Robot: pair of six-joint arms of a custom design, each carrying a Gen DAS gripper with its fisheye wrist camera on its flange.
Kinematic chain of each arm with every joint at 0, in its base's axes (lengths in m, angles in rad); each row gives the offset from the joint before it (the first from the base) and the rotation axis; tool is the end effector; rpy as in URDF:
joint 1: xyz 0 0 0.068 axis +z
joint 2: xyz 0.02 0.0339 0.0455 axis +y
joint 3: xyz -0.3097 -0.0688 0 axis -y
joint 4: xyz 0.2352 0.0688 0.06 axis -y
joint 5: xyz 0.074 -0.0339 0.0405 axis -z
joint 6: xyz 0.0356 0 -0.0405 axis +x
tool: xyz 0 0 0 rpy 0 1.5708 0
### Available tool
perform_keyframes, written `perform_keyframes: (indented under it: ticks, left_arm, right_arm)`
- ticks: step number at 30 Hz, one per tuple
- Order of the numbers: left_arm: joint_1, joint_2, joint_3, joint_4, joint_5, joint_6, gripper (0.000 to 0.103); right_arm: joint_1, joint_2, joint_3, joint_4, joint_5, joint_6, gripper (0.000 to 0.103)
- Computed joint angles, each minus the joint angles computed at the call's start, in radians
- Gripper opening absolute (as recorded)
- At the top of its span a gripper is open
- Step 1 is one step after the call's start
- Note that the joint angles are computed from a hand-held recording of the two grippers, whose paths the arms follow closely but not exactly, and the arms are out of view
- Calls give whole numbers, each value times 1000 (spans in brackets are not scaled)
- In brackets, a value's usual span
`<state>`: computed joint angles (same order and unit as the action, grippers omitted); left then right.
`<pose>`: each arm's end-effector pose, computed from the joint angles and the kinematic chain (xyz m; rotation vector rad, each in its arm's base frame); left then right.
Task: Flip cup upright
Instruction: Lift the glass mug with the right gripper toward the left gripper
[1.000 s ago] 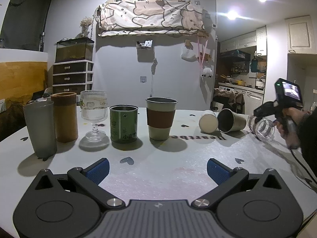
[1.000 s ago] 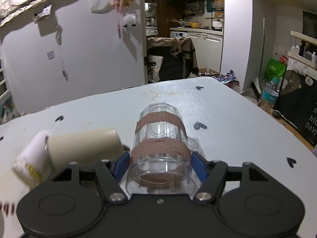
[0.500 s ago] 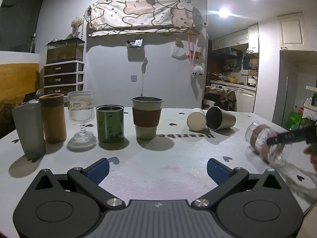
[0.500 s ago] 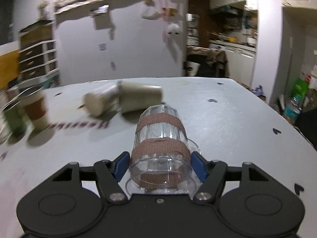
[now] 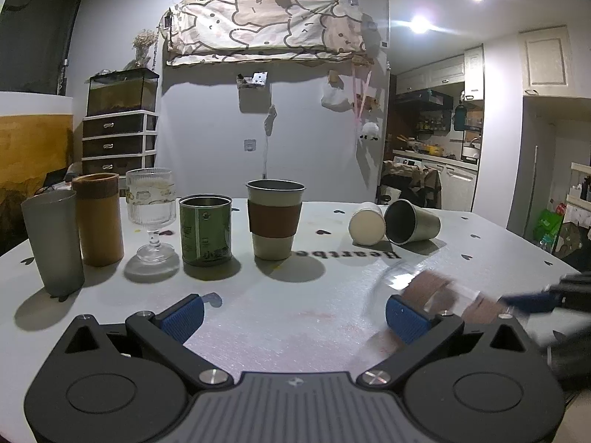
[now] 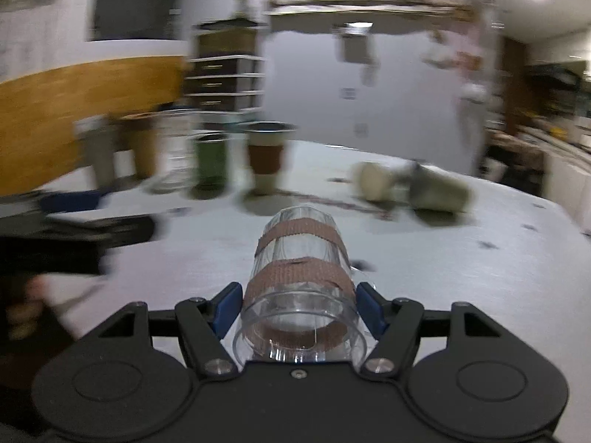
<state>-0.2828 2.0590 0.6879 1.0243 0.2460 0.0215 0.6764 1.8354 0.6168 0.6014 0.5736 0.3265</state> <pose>0.3556 -0.1124 0.1315 0.4559 1.8735 -0.4111 0.2641 0.1872 0.1522 -0.0494 2.0779 -0.0212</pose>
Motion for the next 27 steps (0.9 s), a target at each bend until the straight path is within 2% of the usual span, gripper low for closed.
perform_keyframes:
  ticks: [5, 10, 16, 20, 27]
  left_arm:
    - [24, 3, 50, -61, 14, -8, 103]
    - [23, 36, 178, -184, 19, 14, 103]
    - [4, 89, 339, -380, 9, 82, 103]
    - [25, 76, 316, -383, 43, 90, 103]
    - [67, 33, 253, -384, 70, 76, 103]
  right_arm:
    - [111, 60, 41, 50, 10, -211, 69]
    - [142, 43, 20, 78, -55, -284, 69]
    - [161, 26, -19, 106, -54, -290, 72]
    - [149, 16, -35, 96, 4, -290, 83]
    - [75, -2, -67, 102, 90, -200, 86]
